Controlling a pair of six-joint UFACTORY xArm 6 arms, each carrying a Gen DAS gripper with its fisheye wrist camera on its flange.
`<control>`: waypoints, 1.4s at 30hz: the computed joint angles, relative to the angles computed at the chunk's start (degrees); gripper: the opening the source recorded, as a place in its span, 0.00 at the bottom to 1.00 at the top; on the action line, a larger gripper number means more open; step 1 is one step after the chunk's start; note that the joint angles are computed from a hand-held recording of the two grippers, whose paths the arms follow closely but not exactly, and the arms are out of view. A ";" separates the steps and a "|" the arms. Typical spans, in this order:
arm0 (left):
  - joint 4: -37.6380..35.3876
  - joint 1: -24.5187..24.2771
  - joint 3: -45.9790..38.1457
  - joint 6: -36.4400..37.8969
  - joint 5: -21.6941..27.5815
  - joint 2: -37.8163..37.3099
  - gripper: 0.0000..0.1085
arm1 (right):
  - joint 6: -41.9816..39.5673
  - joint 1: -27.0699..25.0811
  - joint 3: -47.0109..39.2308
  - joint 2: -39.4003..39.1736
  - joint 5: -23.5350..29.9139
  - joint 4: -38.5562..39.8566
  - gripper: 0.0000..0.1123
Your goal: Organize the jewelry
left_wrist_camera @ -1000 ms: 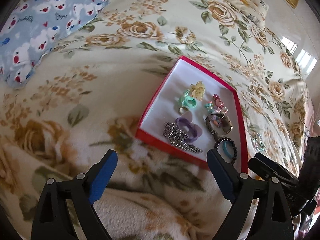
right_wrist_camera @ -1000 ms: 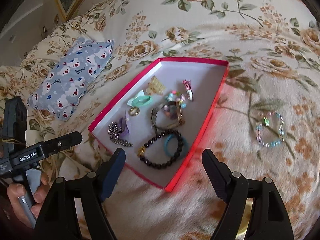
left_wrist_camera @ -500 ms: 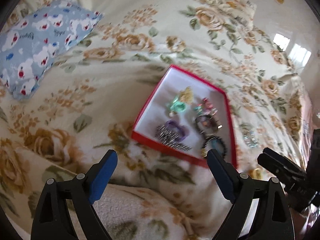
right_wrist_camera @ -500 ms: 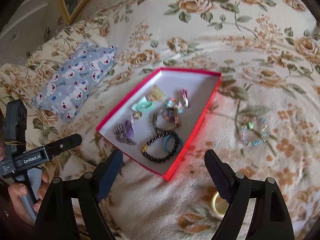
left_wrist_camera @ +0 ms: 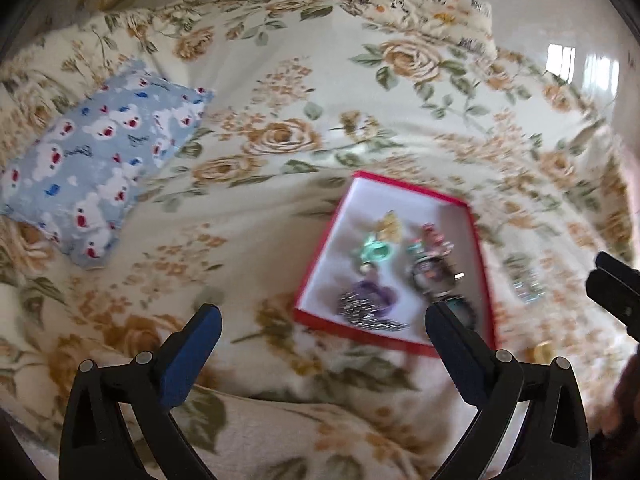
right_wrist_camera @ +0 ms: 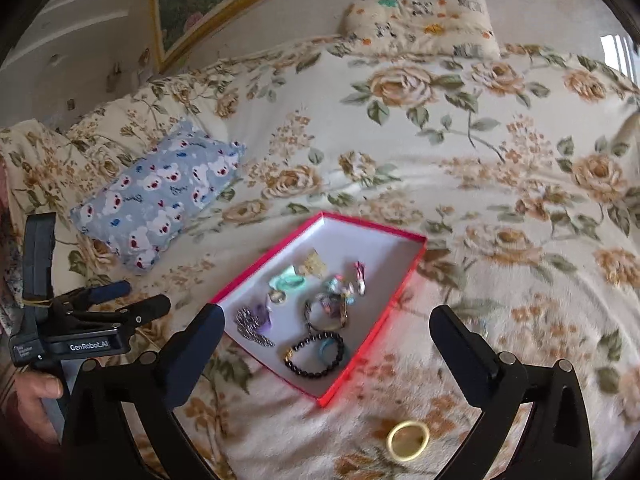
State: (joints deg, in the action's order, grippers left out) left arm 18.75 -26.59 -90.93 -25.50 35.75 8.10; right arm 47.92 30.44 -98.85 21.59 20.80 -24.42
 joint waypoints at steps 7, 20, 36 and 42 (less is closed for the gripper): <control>9.73 -1.78 3.30 -11.22 -2.06 -0.41 0.94 | 4.57 0.90 2.10 1.89 0.16 -2.45 0.92; 17.37 -5.41 -6.06 -9.29 12.03 3.93 0.94 | 3.46 2.00 2.40 2.12 3.28 -2.60 0.92; 14.72 -5.68 -2.90 -8.31 8.19 1.70 0.94 | 5.46 1.96 1.95 0.66 6.13 -3.68 0.92; 13.65 -5.98 -3.09 -6.93 8.31 2.77 0.94 | 5.79 2.18 2.26 1.16 6.21 -3.75 0.92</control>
